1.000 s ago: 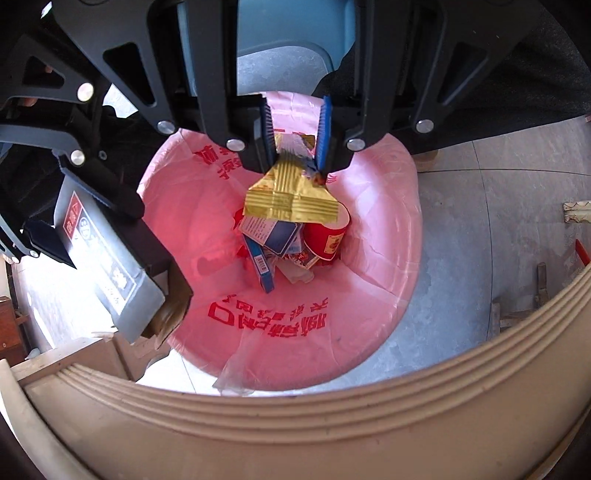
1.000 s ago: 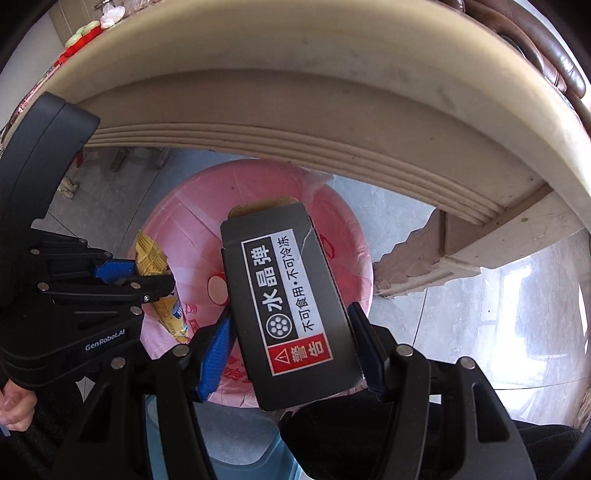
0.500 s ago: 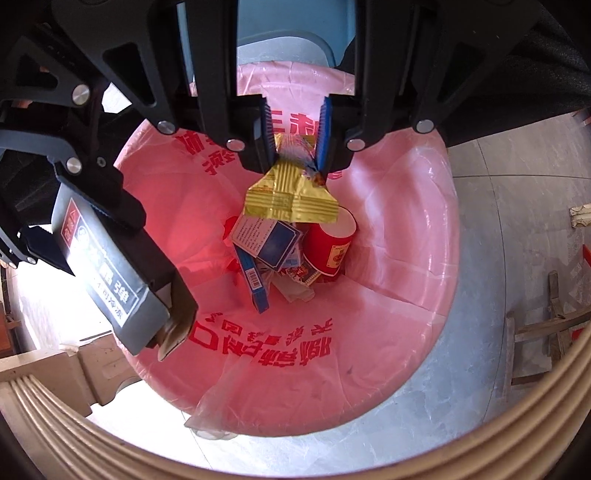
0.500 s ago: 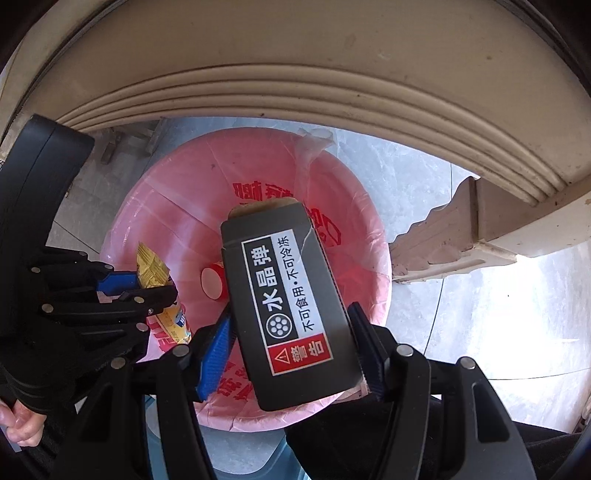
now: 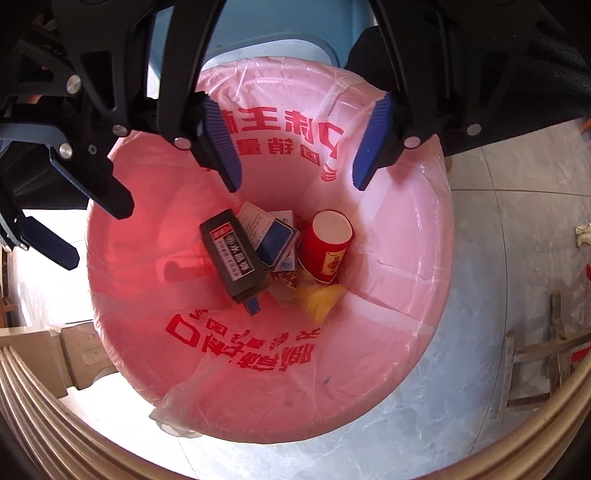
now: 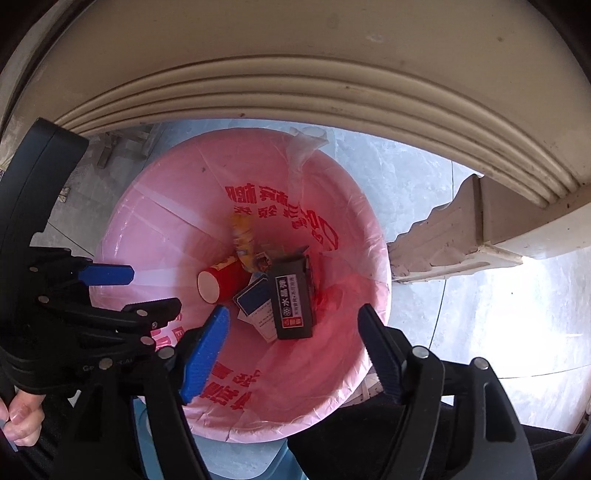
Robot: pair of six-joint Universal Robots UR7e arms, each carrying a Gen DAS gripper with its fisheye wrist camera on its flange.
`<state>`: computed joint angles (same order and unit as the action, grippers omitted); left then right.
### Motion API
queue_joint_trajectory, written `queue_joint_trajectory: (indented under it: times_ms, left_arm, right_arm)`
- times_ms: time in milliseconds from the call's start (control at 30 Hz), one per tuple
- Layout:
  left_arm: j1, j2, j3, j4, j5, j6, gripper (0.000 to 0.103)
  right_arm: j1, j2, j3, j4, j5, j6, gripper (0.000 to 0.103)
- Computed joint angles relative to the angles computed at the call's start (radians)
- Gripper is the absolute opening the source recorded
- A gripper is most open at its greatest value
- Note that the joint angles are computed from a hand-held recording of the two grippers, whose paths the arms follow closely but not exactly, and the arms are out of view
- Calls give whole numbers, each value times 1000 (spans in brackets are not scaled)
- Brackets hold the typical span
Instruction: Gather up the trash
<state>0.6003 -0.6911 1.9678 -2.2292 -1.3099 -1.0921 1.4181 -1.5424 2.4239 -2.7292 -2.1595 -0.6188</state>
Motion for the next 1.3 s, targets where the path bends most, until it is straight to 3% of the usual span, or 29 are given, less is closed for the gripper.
queue_joint_trajectory:
  times_ms: [167,633,933,1300]
  left_arm:
    - [-8,9,-14,35,13,-13,68]
    - [-54,-15,-4,73,49,-62,68]
    - [-130,-60,6,124,90,-135,69]
    - [-265,-151,-27,244,206,-263,69]
  right_arm:
    - [5,-1,4,-10,-7,-7,75]
    - [34,-53,30,-9,-30,19,77]
    - [90,-159,59,5,-35,47,79]
    - [199,-358,62,42,9,119,81]
